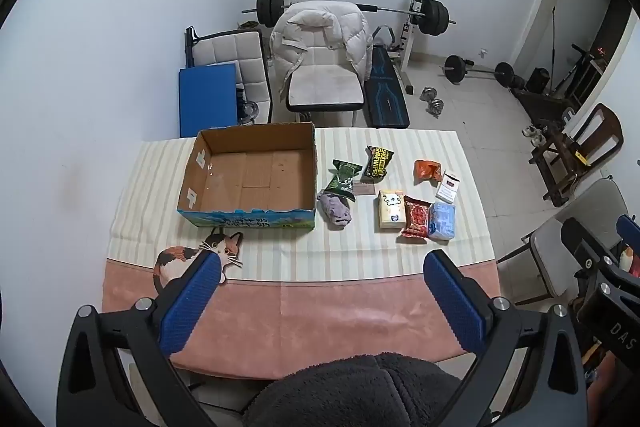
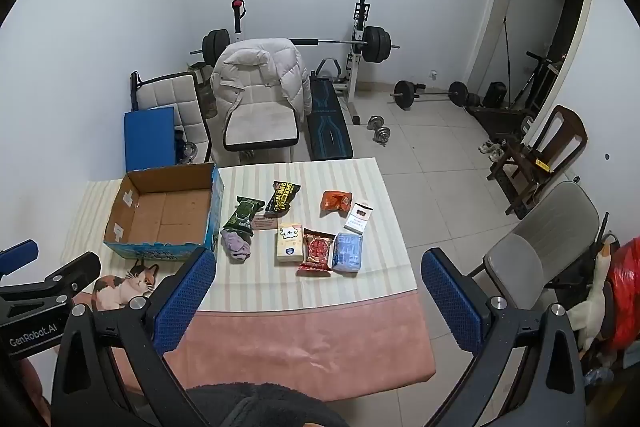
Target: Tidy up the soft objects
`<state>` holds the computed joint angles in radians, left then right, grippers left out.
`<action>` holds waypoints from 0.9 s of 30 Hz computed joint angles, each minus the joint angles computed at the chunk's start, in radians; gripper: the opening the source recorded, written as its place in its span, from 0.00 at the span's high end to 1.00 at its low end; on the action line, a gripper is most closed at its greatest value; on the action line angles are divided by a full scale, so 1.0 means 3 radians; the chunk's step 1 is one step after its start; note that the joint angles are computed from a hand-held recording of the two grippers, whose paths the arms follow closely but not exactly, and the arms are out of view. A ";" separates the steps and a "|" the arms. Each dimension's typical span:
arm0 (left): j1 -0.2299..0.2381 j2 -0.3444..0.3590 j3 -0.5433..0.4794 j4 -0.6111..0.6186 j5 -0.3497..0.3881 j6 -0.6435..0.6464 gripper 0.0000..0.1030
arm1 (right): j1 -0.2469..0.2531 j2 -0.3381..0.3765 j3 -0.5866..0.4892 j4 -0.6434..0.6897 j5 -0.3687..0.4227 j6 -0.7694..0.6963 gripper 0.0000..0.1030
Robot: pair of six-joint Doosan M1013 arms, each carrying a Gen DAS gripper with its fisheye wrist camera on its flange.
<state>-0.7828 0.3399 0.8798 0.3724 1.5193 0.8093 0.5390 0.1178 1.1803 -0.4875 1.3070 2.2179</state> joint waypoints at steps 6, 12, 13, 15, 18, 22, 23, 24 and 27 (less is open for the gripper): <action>-0.0003 -0.0051 0.0071 0.0029 -0.0048 -0.0067 0.00 | 0.0015 -0.0012 0.0016 -0.0063 -0.0015 0.0046 0.00; -0.0024 0.0024 -0.0039 0.0017 0.0048 -0.0001 0.00 | -0.0004 -0.0007 0.0020 0.0000 -0.0013 0.0044 0.00; -0.0028 0.0025 -0.0043 0.0018 0.0051 -0.0009 0.00 | -0.0004 -0.0013 0.0025 0.0006 -0.0019 0.0047 0.00; -0.0005 0.0005 -0.0003 -0.0005 0.0007 0.0009 0.00 | 0.0007 -0.0019 0.0007 -0.0004 0.0008 0.0038 0.00; 0.0006 0.0009 -0.0018 -0.0023 0.0010 0.0025 0.00 | 0.0010 -0.0005 -0.0032 -0.0010 0.0031 0.0016 0.00; 0.0001 0.0033 -0.0048 -0.0025 0.0008 0.0011 0.00 | -0.0018 0.0020 -0.0059 0.0007 0.0024 -0.0020 0.00; 0.0001 0.0037 -0.0058 -0.0027 0.0014 0.0018 0.00 | -0.0022 0.0020 -0.0063 0.0015 0.0024 -0.0027 0.00; 0.0004 0.0037 -0.0061 -0.0033 0.0015 0.0023 0.00 | -0.0024 0.0022 -0.0056 0.0014 0.0015 -0.0027 0.00; 0.0002 0.0038 -0.0061 -0.0017 0.0009 0.0017 0.00 | -0.0026 0.0024 -0.0060 0.0004 0.0012 -0.0032 0.00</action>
<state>-0.7823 0.3513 0.8616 0.3671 1.5220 0.8143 0.5313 0.1250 1.1624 -0.4863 1.3107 2.2083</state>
